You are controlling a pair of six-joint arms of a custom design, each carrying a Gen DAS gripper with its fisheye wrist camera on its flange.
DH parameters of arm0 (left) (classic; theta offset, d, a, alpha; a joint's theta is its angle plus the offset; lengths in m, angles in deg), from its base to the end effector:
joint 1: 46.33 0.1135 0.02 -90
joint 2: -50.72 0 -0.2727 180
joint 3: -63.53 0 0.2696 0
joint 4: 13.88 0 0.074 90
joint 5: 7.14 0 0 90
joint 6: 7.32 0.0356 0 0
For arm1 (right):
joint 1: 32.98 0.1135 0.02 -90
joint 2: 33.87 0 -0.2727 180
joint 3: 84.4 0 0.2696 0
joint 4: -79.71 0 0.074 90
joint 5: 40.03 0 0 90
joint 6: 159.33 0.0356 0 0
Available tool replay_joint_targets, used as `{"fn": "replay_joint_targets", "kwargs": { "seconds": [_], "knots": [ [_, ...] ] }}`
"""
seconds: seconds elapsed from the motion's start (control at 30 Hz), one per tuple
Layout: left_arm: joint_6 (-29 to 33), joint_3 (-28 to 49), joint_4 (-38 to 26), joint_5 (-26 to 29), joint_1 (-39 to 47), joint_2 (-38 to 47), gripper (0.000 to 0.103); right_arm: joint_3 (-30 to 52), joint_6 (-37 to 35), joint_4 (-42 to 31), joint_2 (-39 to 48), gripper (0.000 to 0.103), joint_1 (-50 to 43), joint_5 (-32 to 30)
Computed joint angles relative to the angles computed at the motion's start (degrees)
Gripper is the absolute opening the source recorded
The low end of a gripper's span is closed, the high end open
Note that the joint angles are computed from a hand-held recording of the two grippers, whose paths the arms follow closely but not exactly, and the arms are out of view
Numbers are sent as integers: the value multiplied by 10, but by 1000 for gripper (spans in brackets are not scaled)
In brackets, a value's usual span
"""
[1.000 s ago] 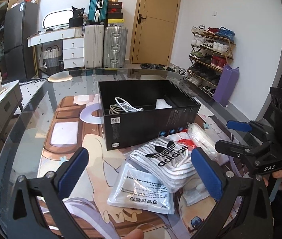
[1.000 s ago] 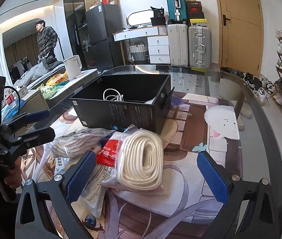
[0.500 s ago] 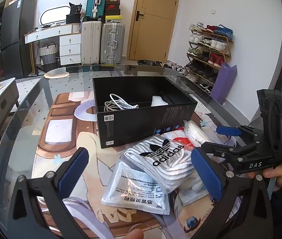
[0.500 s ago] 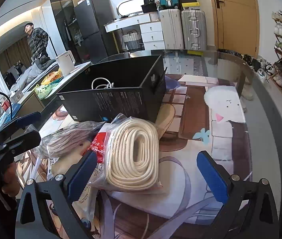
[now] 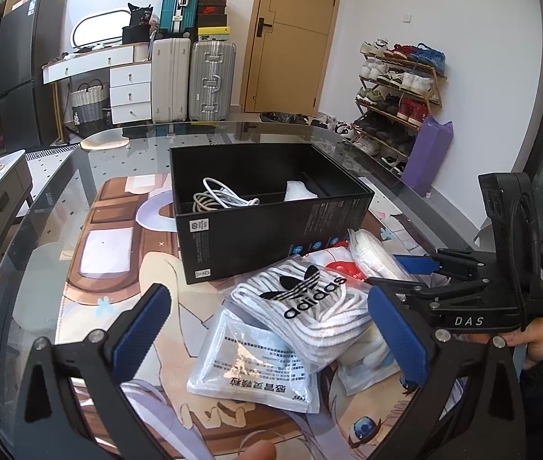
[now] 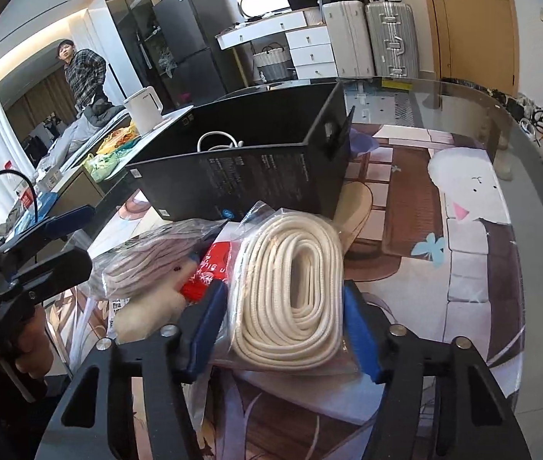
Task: Organize soft objects
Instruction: 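Grasp the bagged white rope coil with the right tool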
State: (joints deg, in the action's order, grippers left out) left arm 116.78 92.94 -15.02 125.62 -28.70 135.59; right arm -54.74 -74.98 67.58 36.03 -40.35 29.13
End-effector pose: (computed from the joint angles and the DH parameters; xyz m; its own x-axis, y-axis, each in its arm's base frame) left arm 0.2014 0.0386 0.0794 -0.5838 0.2464 -0.7736 0.5569 0.8149 -0.1607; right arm 0.1976 -0.0128 0.1105 -0.7722 0.0071 -0.6353 -0.1724 0.9601 0.2203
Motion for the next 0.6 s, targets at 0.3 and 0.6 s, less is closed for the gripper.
{"fn": "replay_joint_targets", "kwargs": {
  "seconds": [0.3, 0.6],
  "knots": [
    [-15, 19, -54, -2, -19, -12, 103, -35, -15, -21, -110, 45, -10, 3],
    [-115, 39, -44, -83, -108, 0, 103, -37, -35, -51, -147, 45, -39, -8]
  ]
}}
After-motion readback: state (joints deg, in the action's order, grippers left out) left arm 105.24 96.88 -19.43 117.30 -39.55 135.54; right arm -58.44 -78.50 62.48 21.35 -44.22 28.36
